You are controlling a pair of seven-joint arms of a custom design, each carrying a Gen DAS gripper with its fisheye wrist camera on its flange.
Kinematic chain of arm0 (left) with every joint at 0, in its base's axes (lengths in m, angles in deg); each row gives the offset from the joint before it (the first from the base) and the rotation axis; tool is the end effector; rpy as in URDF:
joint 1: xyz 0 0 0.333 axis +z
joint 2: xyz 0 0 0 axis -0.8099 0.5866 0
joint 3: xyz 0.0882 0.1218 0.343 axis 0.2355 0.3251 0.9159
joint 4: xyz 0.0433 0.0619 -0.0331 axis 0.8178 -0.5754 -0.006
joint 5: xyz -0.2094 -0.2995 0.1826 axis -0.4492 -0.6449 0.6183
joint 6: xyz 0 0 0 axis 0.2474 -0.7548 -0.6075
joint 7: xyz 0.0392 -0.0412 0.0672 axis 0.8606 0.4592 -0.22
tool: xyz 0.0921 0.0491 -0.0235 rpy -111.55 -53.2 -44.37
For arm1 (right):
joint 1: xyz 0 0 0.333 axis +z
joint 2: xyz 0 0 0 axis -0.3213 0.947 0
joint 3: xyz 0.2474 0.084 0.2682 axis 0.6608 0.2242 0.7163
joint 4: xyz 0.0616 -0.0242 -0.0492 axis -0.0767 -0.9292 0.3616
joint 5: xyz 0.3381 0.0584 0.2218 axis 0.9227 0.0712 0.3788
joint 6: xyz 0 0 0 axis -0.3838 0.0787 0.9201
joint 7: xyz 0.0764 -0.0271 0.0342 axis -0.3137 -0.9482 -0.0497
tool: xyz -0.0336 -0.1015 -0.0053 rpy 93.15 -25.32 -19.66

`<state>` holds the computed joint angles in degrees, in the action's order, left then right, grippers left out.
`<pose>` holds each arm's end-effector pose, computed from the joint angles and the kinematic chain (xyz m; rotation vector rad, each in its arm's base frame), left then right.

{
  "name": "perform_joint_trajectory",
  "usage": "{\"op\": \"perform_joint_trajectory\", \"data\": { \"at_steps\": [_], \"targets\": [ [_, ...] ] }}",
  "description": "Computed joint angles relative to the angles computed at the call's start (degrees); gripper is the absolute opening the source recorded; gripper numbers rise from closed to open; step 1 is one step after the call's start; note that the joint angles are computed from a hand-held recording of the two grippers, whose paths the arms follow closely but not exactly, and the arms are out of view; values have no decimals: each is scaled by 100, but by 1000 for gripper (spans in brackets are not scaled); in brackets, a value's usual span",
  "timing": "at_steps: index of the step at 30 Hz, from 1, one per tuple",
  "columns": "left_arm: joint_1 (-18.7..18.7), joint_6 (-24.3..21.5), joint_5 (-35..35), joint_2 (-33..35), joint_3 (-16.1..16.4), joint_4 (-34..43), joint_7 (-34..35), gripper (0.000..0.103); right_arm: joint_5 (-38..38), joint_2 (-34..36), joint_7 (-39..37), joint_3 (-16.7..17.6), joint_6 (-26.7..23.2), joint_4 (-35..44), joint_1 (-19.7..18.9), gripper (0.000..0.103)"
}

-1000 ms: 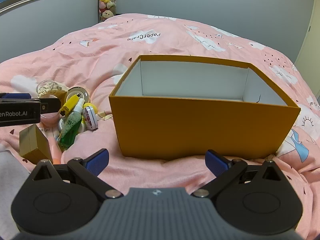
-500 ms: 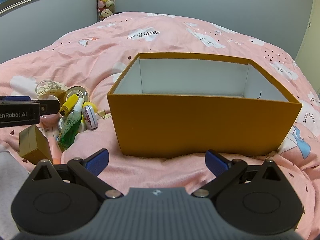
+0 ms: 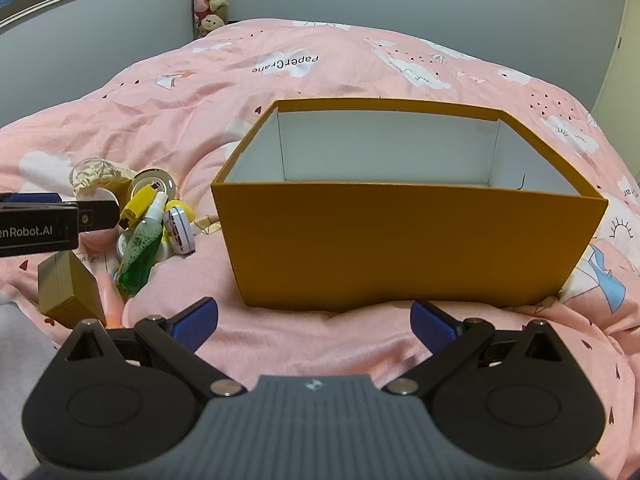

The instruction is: Organize rigid objects

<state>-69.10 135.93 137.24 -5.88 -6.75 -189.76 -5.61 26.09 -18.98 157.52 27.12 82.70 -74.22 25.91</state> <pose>0.5714 -0.2883 0.3832 -1.7107 1.8212 -0.8883 0.5366 0.4920 0.4035 -1.9448 1.6825 -0.6576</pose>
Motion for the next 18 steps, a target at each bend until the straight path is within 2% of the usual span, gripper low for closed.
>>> {"op": "perform_joint_trajectory", "data": {
  "at_steps": [15, 18],
  "targets": [
    [-44, 38, -181, 10, 52, -20, 172, 95, 218, 16, -135, 22, 27, 2, -44, 100],
    [16, 218, -259, 14, 53, -48, 308, 94, 385, 40, -369, 82, 79, 20, -107, 100]
  ]
}}
